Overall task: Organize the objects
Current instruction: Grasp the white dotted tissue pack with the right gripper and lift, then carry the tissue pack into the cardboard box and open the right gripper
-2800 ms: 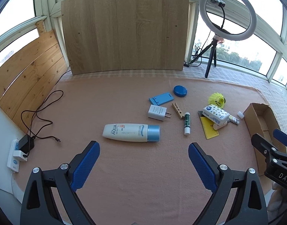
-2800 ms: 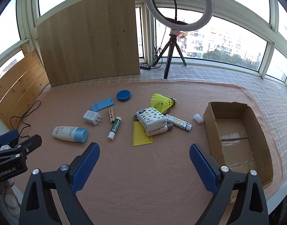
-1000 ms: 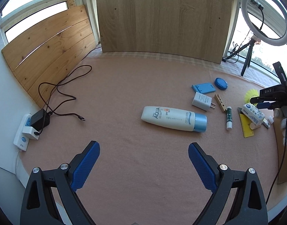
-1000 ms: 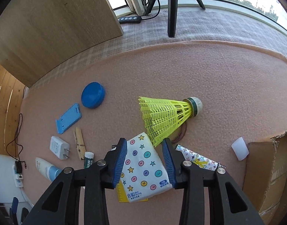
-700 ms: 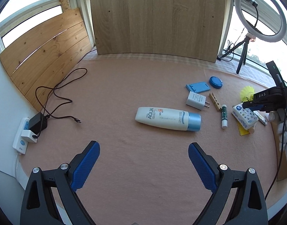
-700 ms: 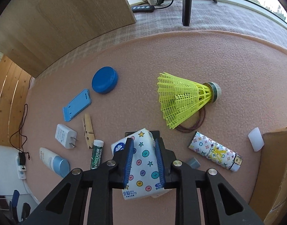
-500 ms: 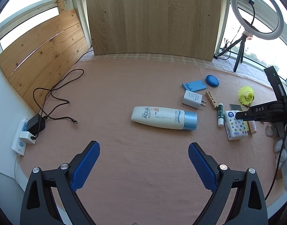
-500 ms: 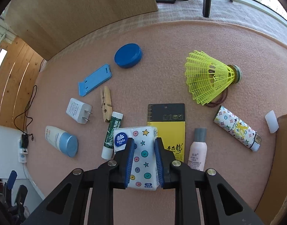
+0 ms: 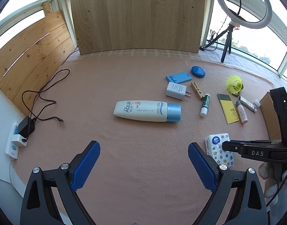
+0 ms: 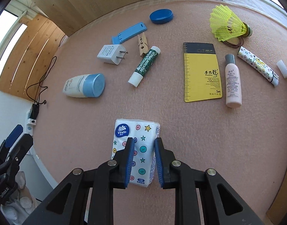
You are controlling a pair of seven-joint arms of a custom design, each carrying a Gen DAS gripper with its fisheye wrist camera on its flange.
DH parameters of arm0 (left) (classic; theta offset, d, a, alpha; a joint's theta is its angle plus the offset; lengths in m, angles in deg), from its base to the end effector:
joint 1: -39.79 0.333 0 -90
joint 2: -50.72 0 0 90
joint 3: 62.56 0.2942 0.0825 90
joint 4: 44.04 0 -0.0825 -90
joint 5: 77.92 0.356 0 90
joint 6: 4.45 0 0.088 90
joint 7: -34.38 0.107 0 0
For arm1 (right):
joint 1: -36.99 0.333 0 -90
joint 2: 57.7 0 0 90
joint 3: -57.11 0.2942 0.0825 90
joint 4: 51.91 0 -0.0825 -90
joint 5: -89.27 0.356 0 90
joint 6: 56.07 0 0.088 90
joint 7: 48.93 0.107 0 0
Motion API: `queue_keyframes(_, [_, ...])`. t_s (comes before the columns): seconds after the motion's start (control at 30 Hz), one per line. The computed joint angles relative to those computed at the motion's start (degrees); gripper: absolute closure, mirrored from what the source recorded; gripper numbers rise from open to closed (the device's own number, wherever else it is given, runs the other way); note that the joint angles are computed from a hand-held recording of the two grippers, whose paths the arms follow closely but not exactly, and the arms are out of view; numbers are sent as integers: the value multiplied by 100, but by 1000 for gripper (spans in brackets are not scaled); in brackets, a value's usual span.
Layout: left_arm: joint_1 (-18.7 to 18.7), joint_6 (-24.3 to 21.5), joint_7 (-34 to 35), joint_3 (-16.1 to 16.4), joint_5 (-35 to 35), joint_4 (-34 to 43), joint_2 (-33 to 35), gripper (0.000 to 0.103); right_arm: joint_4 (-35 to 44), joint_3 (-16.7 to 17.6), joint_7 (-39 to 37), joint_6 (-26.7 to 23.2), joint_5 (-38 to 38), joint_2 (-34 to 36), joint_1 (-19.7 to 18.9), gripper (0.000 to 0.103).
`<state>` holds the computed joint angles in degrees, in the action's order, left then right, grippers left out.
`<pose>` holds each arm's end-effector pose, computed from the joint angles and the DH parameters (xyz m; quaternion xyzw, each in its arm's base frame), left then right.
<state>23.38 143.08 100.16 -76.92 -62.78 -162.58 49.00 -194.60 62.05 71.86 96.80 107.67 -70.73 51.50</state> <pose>0.4773 -0.2906 0.4944 -0.5693 0.7728 -0.2192 0.1752 0.4394 0.1458 0.4095 -0.5176 0.8271 0.0172 0.2183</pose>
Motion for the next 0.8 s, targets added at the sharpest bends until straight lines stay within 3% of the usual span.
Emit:
queue_keyframes(0.13, [-120, -35, 804, -75, -713, 89, 211, 9, -269, 194, 532, 139, -324, -286, -109, 82])
queue_keyframes(0.23, [-200, 54, 1025, -147, -871, 147, 372, 9, -490, 362, 993, 331, -674, -563, -249, 65])
queue_keyframes(0.3, [-231, 53, 1249, -195, -1093, 265, 540, 9, -556, 536, 1383, 345, -1053, -706, -436, 42])
queue_keyframes(0.37, [-254, -26, 1362, -231, -1225, 417, 715, 9, -657, 607, 1674, 426, -1232, -837, -521, 34])
queue_keyframes(0.67, [-294, -302, 1722, -394, -1481, 865, 1287, 9, -840, 321, 1571, 462, -905, -975, -273, 34])
queue_keyframes(0.73, [-289, -311, 1851, -440, -1615, 924, 1382, 14, -876, 267, 1488, 581, -733, -920, -192, 35])
queue_keyframes(0.8, [-275, -386, 1973, -485, -1774, 993, 1461, 23, -867, 125, 1243, 641, -468, -846, -39, 44])
